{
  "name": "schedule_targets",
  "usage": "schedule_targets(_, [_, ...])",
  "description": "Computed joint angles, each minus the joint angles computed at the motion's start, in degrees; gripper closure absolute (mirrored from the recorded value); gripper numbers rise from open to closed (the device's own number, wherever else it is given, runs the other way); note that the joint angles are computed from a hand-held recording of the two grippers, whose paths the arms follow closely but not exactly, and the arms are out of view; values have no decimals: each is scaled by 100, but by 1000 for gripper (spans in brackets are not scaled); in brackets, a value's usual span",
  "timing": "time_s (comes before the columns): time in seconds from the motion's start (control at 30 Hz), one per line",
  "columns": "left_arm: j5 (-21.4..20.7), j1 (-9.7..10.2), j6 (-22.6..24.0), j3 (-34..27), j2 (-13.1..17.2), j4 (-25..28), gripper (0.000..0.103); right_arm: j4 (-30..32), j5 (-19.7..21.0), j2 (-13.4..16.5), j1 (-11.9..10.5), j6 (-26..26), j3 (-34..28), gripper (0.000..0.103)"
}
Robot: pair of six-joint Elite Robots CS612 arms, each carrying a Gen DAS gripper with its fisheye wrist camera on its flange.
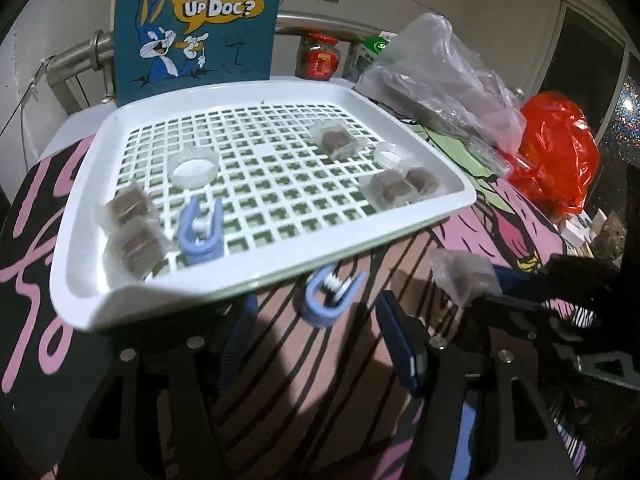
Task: Organize objects
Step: 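Grasp a clear box with the right gripper while the left grasps a blue flower clip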
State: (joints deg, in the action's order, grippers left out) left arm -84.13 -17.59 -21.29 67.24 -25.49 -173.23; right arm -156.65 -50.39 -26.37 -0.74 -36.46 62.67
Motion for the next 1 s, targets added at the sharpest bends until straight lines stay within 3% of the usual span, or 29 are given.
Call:
schedule_targets(0.07, [7,-13,73,-92,39,32,43,7,16,8,-5,20,-9,82])
schedule_targets(0.23, [9,-55,272,-280,102,324,75,27,59,32,-21,131,-51,82])
schedule_targets(0.43, [0,-92,407,-62,4,185,76,27,74,45,-29,169,-73,82])
schedule_targets(0.7, [264,-170,529,616,-278,-495,76,-212,223,12,-45,144,42,82])
schedule_targets(1.0, [761,-185,165,1037,-403,-1242,76,-497,506,-20,-75,144,166,82])
